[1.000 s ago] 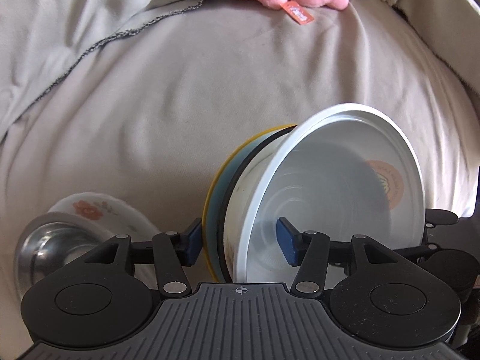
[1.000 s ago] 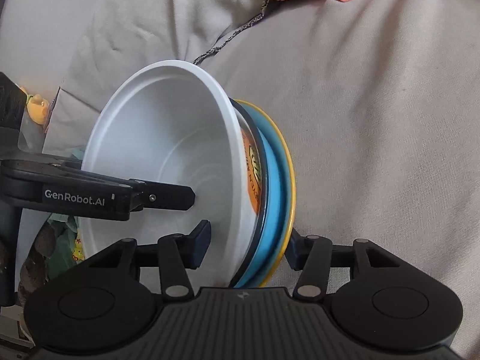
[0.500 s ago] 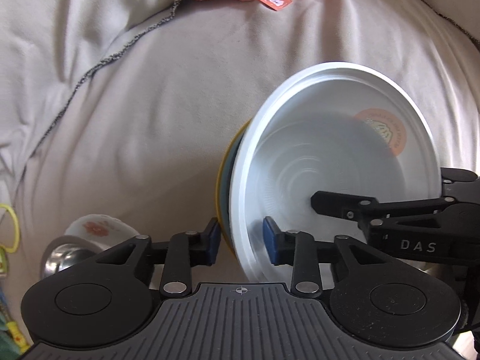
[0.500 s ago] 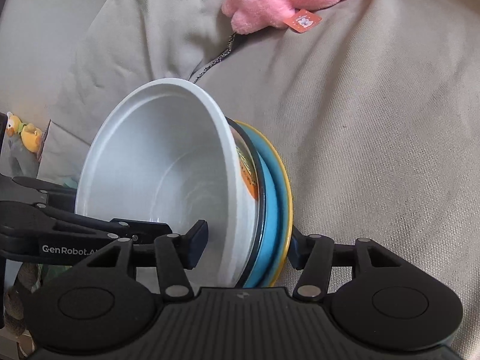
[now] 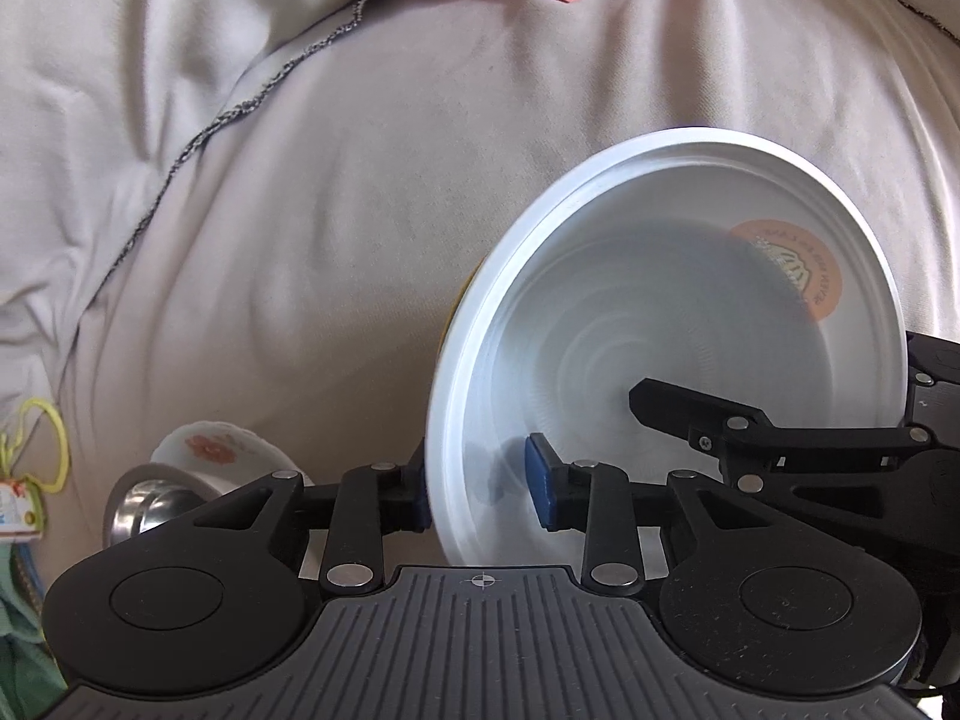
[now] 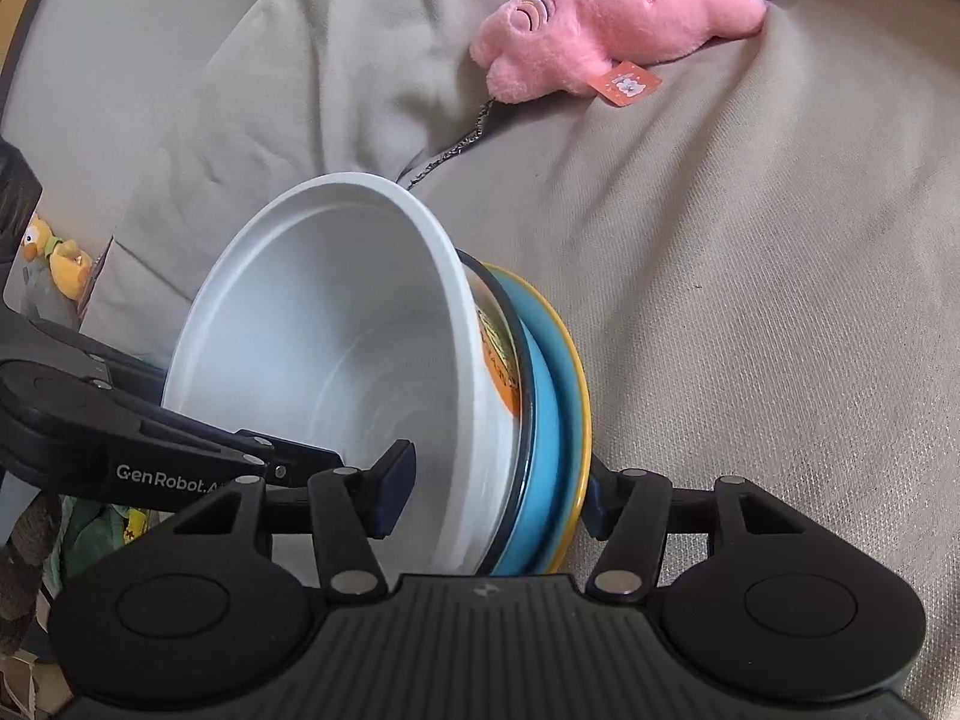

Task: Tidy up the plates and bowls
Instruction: 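Carry the held bowl stack with the right gripper toward the steel bowl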

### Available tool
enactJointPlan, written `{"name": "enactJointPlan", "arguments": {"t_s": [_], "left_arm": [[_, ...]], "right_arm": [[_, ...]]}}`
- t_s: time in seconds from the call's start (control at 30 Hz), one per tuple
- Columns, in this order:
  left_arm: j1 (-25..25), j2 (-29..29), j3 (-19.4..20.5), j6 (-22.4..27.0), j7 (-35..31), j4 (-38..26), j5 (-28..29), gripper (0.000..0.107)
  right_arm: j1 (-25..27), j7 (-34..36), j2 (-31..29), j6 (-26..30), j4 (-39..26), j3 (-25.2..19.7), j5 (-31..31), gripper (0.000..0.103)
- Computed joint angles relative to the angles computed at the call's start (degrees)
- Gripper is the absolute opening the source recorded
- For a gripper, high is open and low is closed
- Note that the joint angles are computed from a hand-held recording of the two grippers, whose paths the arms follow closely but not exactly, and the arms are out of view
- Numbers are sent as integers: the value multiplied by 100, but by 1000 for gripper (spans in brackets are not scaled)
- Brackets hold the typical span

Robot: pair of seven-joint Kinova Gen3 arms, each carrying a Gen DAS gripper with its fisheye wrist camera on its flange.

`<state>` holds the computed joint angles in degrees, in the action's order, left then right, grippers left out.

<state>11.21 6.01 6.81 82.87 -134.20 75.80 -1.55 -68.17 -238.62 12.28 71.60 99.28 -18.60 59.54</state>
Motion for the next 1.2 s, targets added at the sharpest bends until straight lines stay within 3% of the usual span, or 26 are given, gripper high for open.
{"name": "enactJointPlan", "arguments": {"t_s": [0.5,0.67,0.9,1.07,1.2], "left_arm": [[222,-169,94,-210,73,220,-403,37],[169,31,65,48,-87,-18,-300,38],[-295,469,-105,573,-304,-624,555,35],[-833,975,-128,1282,58,-1285,1415,32],[-671,871,-98,1129,130,-1075,1324,52]], "right_arm": [[-44,-174,-1,-13,172,-22,177,57],[68,-165,-98,-179,208,-31,129,57],[575,157,-435,-833,245,-42,-363,55],[707,161,-499,-1000,344,-105,-389,53],[838,-400,-639,-1500,688,-103,-217,51]]}}
